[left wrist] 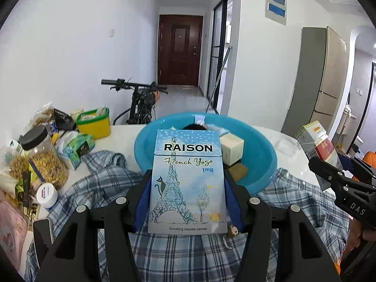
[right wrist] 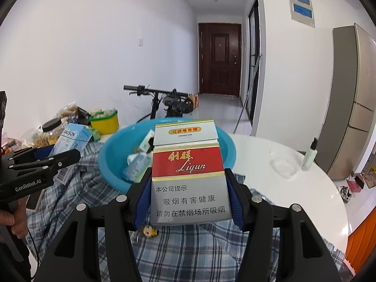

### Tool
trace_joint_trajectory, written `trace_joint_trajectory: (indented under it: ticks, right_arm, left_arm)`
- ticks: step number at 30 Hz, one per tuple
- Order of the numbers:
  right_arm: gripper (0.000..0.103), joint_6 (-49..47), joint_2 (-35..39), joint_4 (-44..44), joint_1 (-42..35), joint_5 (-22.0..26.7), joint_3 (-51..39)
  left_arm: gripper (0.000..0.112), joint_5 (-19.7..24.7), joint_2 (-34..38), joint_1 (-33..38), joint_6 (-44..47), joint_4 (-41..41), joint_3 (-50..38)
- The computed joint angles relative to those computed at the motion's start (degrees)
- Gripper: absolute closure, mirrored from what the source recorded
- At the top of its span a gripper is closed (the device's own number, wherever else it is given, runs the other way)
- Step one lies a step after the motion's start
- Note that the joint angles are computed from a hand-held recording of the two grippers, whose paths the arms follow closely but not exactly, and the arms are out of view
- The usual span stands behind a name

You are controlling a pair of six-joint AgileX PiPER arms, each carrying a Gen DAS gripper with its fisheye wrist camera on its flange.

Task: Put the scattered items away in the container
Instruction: 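Lift the RAISON pack with the left tool while the right tool lifts the Liqun pack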

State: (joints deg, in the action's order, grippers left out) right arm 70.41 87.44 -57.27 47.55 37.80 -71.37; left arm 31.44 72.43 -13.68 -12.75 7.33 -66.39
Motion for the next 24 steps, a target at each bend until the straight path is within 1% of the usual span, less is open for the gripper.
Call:
trace_joint_trajectory:
  ticks: [6, 10, 15, 20, 24]
  right_arm:
    - [0.047, 0.86, -0.79, -2.13, 0.69, 0.63, -1.1]
    - [0.047, 1.33, -1.49, -3.65, 1.11, 1.43, -1.6]
    - [0.047, 1.8, -2.47, -5.56, 1.83, 2.3, -2.22]
    - [0.047, 2.87, -3.28, -7.25, 2.84, 2.81, -2.33]
    - [0.047, 2.95, -3.62, -7.78, 3.42, 2.94, -2.43]
  left_arm:
    - [0.054, 0.32, -0.57, -0.68, -0.54, 0.94, -2.36]
    - [0.054, 0.13, -1.37, -0.75, -0.16, -0.5, -3.31]
    - [0.054, 0.01, -2.73, -2.78, -3.38, 3.59, -3.8]
    - [0.054, 0.55, -4.41, -3.46, -4.02, 4.86, -4.0]
    - [0.054, 0.89, -6.41, -2.78, -0.24, 0.53, -3.84]
